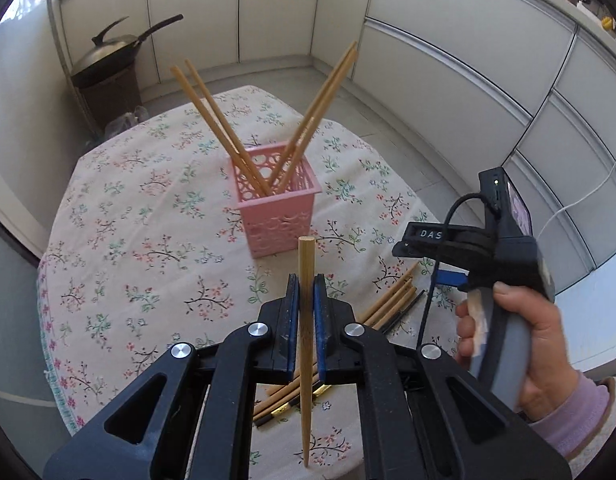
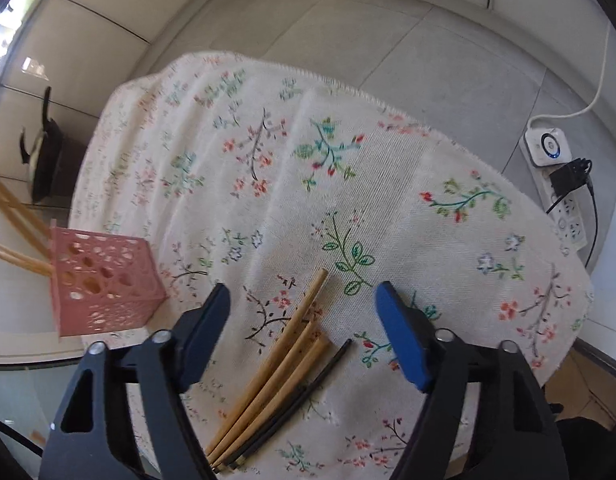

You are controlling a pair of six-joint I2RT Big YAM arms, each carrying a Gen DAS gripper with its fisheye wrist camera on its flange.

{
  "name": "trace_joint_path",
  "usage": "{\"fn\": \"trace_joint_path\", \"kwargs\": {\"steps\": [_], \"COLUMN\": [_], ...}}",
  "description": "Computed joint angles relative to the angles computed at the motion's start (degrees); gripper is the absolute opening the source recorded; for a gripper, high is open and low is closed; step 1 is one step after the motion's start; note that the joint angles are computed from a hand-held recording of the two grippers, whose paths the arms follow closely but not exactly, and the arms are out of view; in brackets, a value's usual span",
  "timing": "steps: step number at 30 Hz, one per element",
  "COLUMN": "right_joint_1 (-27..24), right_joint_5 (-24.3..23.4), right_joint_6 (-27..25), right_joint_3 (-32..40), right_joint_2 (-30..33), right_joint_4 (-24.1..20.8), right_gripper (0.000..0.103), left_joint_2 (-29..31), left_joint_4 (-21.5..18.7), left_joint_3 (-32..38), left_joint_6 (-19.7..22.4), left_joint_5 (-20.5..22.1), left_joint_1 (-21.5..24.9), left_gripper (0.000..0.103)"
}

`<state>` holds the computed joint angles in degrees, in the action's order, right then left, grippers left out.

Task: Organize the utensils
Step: 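Lift the chopstick upright with the left tool while the right tool grasps another chopstick, then carry both chopsticks over the pink holder and open the left tool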

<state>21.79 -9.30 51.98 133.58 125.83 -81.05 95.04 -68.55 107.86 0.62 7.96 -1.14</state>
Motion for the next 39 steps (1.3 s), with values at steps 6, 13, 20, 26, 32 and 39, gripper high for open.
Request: {"fn": "trace_joint_path", "kwargs": {"steps": [6, 13, 20, 26, 32, 39], "right_joint_1": [3.09, 3.91, 3.76, 5.22, 5.30, 4.24], "right_joint_5": [8.50, 10.98, 6.34, 5.50, 4.61, 5.06], "right_joint_6": [-2.03, -2.19, -2.62, -7.02, -10.97, -12.05], "right_joint_3": [12.97, 10.16, -2.13, -7.16, -12.16, -13.21], "right_joint_2": [7.05, 6.23, -2.88, -9.83, -16.18, -20.07], "right_joint_4": [-8.96, -3.05, 12.00, 18.60, 20.82, 22.37], "right_gripper": [0.051, 0.011, 0.008, 0.006, 0.006, 0.005], "left_joint_2": [0.22, 0.08, -1.94, -4.99, -7.74, -8.63], "left_joint_4": [0.10, 0.84, 4.46, 7.19, 8.90, 11.12], "left_joint_3": [0.29, -0.21, -1.22, -2.80, -3.46, -1.41], "left_joint_6": [-0.33, -1.32, -2.26, -1.68, -2.67, -5.20], "left_joint_5": [0.03, -0.90, -0.32, -0.31, -0.10, -1.11], "left_joint_1": [0.81, 1.68, 3.05, 3.72, 4.68, 5.50], "left_gripper": [0.007, 0.007, 0.007, 0.007, 0.007, 0.007]}}
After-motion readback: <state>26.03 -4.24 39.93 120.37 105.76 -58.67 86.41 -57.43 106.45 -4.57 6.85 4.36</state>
